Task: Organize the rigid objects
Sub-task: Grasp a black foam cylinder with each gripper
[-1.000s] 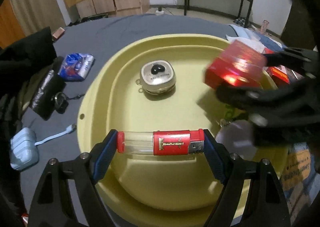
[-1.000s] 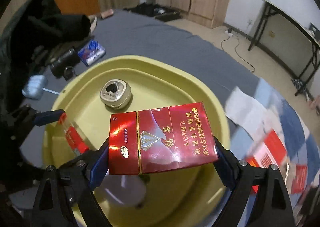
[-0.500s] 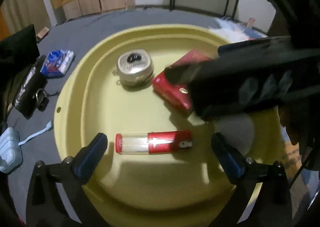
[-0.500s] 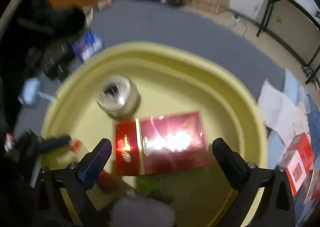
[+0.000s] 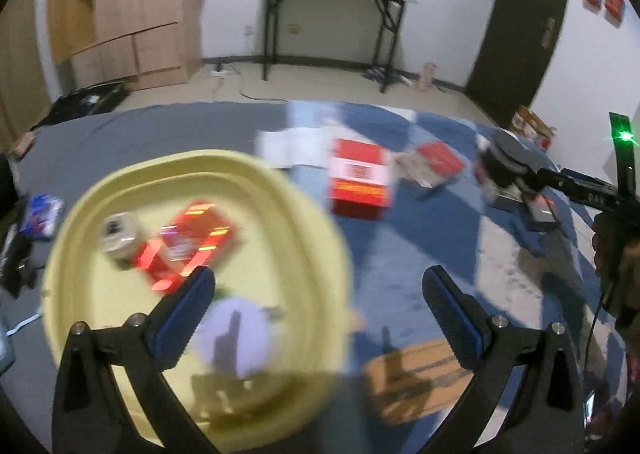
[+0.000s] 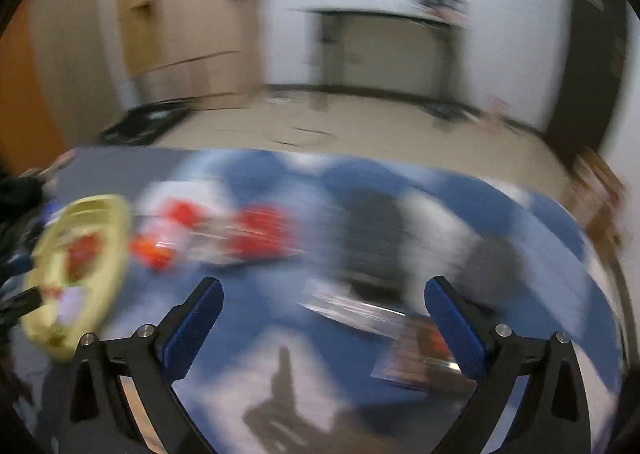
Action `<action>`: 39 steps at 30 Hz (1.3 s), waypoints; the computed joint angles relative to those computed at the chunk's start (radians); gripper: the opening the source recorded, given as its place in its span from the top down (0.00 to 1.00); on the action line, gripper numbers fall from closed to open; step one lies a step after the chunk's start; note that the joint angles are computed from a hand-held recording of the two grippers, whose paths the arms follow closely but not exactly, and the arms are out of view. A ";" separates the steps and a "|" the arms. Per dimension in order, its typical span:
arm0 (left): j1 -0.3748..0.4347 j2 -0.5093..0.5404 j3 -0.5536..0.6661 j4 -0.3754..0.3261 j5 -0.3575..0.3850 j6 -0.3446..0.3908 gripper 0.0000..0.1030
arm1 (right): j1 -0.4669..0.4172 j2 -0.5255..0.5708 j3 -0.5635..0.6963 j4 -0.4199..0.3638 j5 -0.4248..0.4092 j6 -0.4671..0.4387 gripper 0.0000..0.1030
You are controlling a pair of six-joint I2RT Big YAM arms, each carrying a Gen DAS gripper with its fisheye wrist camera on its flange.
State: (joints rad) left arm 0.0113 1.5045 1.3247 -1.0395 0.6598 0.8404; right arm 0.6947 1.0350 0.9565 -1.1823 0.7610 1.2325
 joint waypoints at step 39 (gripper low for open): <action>-0.342 -0.168 -0.007 0.087 -0.142 -0.248 0.33 | -0.257 -0.411 -0.296 0.289 -0.037 -0.488 0.34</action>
State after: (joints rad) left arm -0.3307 1.3367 1.3175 -0.9526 0.5176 0.5922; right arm 0.4381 0.6237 0.6602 -0.8928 0.7238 0.7449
